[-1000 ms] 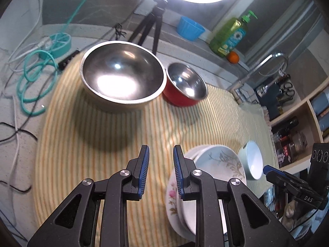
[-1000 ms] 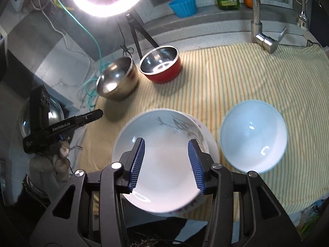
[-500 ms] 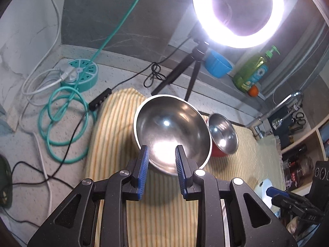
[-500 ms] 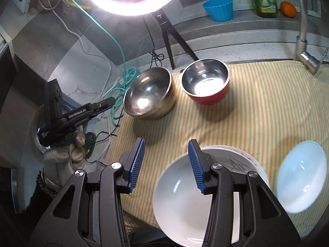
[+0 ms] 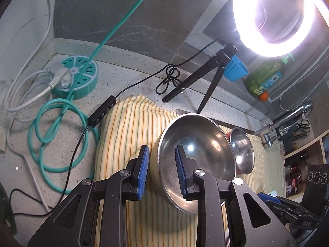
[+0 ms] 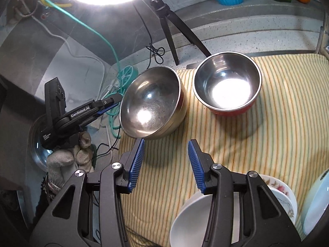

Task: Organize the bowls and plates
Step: 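Move both tools to the large steel bowl and close on its rim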

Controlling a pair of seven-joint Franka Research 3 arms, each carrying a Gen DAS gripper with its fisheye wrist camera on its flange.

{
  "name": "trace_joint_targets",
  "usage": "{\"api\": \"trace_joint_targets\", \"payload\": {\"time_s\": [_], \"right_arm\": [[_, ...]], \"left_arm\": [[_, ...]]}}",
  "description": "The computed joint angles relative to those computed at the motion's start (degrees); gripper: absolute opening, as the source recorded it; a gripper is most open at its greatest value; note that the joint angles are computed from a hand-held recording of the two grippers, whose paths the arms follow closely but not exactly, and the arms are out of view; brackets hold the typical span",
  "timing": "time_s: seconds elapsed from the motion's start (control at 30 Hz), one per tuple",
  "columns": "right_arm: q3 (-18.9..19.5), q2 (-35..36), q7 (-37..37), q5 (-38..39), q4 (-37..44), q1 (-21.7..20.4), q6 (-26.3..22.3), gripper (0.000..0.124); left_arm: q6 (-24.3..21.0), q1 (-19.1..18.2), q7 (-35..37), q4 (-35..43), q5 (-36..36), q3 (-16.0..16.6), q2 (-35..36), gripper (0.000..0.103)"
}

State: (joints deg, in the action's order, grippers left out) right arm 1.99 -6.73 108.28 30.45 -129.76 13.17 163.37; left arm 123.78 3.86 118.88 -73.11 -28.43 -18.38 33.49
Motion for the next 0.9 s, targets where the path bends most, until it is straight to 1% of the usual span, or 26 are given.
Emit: {"api": "trace_joint_targets", "payload": {"time_s": [0.03, 0.23, 0.33, 0.47, 0.57, 0.67, 0.77, 0.9], "right_arm": [[-0.3, 1.0, -0.6, 1.4, 0.9, 0.2, -0.2, 0.046], [-0.4, 5.4, 0.8, 1.3, 5.0, -0.6, -1.0, 0.046], [-0.3, 7.2, 0.1, 2.4, 7.1, -1.0, -2.0, 0.046], [-0.3, 8.9, 2.2, -0.6, 8.8, -1.3, -3.0, 0.045], [-0.1, 10.3, 1.6, 0.3, 10.1, -1.7, -4.1, 0.036], [-0.1, 11.4, 1.7, -0.1, 11.2, -1.9, -4.9, 0.031], [0.2, 12.4, 0.5, 0.9, 12.2, -2.2, -5.8, 0.021], [0.2, 12.9, 0.5, 0.5, 12.7, -2.2, -5.9, 0.021]], "left_arm": [[-0.6, -0.2, -0.2, 1.0, 0.2, 0.0, 0.7, 0.024], [-2.6, -1.1, -1.2, 5.3, 2.1, 0.1, 3.8, 0.024], [-3.7, -1.2, -1.6, 7.0, 2.5, -0.2, 5.1, 0.024], [-4.2, -1.1, -1.4, 7.5, 2.5, -0.6, 5.6, 0.024], [-4.9, -1.1, -1.6, 8.4, 2.5, -0.7, 6.3, 0.024], [-5.0, -1.2, -1.5, 8.8, 2.6, -0.8, 6.6, 0.022], [-5.1, -1.2, -1.2, 8.8, 2.5, -0.9, 6.7, 0.020], [-4.4, -1.4, -1.0, 8.2, 2.7, -0.8, 6.3, 0.019]]}}
